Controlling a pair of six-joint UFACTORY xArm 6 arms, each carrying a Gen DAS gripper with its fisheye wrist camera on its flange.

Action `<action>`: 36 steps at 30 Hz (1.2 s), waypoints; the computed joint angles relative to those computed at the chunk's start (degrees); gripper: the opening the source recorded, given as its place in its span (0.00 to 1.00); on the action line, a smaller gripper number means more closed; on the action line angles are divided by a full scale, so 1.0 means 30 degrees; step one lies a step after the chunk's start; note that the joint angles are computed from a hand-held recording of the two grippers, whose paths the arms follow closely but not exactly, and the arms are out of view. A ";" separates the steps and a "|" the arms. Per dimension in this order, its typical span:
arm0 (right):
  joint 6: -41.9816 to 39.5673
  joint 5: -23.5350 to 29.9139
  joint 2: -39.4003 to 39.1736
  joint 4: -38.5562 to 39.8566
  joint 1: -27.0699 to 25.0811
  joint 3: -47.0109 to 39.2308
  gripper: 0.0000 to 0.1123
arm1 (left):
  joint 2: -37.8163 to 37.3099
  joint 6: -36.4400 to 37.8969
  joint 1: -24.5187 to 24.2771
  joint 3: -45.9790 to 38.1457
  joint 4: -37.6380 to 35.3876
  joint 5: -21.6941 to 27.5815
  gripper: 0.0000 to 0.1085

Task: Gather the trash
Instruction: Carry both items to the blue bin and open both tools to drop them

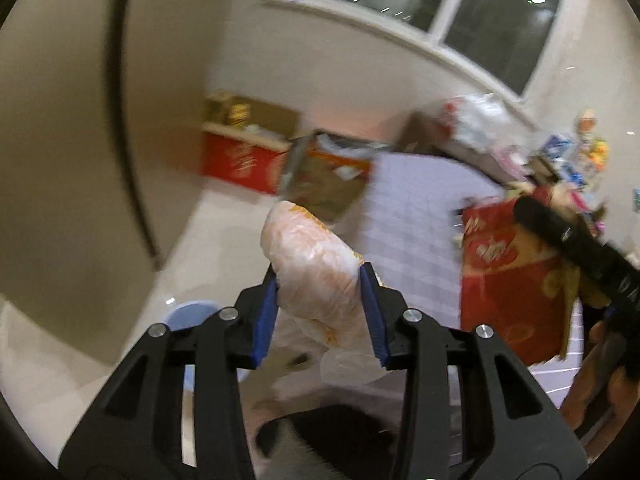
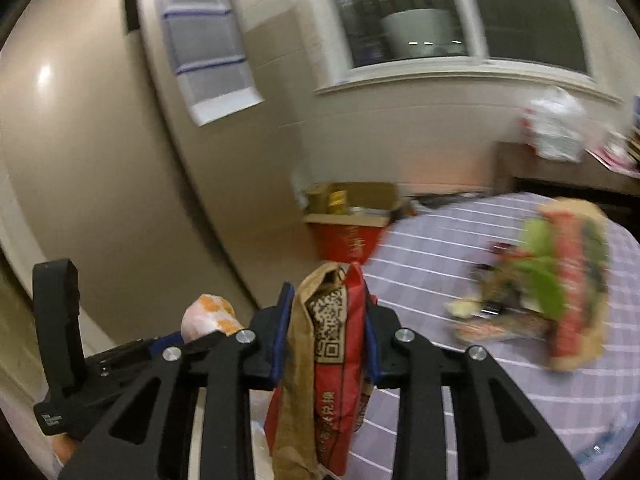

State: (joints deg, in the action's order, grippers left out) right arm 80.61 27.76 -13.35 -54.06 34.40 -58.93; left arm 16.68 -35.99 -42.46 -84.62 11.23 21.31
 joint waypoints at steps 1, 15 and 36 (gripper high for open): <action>-0.0180 -0.0390 0.0887 0.0058 0.0066 -0.0709 0.27 | -0.0005 0.0283 0.0389 0.0226 -0.0316 0.0275 0.36; -0.3873 -0.1747 1.0521 0.2782 0.0372 -0.9087 0.27 | 0.4613 0.0752 0.3417 -0.2807 -0.1611 0.2952 0.72; -0.8845 -0.2194 1.6430 0.7555 0.0761 -1.5345 0.32 | 0.2645 -0.1582 0.4832 -0.0095 0.1957 0.1815 0.73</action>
State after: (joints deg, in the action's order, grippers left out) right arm 54.07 21.17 35.94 -31.39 36.68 -104.97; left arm 24.61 -40.74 -27.97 -84.91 17.10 26.75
